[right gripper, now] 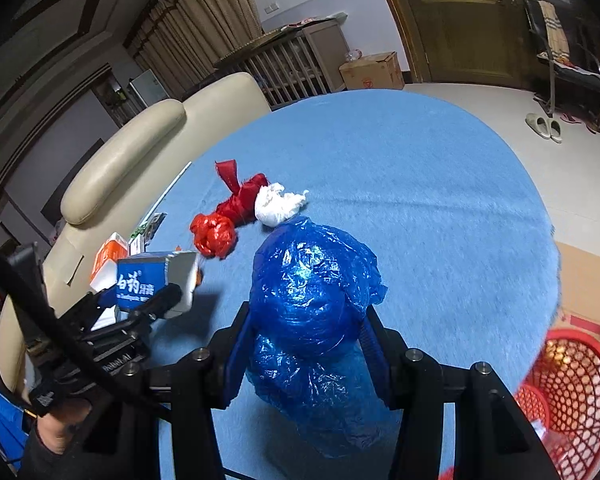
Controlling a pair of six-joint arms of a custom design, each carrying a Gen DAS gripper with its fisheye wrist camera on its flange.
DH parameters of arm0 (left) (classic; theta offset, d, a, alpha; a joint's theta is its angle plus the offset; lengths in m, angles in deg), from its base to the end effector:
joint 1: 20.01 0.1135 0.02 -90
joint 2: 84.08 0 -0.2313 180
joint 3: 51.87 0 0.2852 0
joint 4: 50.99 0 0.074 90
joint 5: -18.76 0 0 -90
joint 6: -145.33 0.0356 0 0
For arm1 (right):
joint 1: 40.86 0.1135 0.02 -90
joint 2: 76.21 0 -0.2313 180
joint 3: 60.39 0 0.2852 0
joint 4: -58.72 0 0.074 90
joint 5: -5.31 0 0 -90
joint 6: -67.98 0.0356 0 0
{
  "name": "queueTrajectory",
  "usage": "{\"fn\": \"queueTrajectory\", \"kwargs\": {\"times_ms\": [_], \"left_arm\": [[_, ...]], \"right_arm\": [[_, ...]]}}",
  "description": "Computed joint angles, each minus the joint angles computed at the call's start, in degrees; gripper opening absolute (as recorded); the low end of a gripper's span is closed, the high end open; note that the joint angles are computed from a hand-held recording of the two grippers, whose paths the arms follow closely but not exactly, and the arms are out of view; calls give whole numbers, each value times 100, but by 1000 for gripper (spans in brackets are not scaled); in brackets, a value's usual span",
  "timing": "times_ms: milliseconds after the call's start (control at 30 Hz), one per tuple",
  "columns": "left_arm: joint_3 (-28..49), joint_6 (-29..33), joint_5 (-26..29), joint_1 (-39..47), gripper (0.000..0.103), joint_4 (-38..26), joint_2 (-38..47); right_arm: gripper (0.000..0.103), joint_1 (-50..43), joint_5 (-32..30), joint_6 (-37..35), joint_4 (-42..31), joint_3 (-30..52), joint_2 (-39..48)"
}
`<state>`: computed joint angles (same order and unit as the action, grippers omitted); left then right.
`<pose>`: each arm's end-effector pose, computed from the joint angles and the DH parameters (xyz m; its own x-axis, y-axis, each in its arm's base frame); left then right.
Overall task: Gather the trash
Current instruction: 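Grasp the blue toothpaste box with the left tool and lift it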
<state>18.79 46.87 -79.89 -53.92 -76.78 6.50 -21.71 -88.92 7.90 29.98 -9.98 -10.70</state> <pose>0.3073 -0.2002 0.1695 -0.6559 0.2657 -0.7065 0.3719 0.9283 0.0038 0.2622 0.0938 0.1738 -0.7554 0.2643 -0.5997 -0.0007 0.9147 0.4040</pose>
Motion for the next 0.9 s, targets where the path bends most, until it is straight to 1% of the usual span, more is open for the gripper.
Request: {"fn": "queueTrajectory", "kwargs": {"times_ms": [133, 467, 767, 900], "left_arm": [[-125, -299, -158, -232, 83, -194, -220], [-105, -522, -526, -889, 83, -445, -467], [191, -649, -745, -1403, 83, -614, -309], [329, -653, -797, -1601, 83, -644, -192]], "right_arm": [[54, 26, 77, 61, -234, -434, -631], [54, -126, 172, 129, -956, -1215, -2188], [54, -538, 115, 57, -1799, -1664, -3572], [54, -860, 44, -56, -2385, -1863, -4347]]}}
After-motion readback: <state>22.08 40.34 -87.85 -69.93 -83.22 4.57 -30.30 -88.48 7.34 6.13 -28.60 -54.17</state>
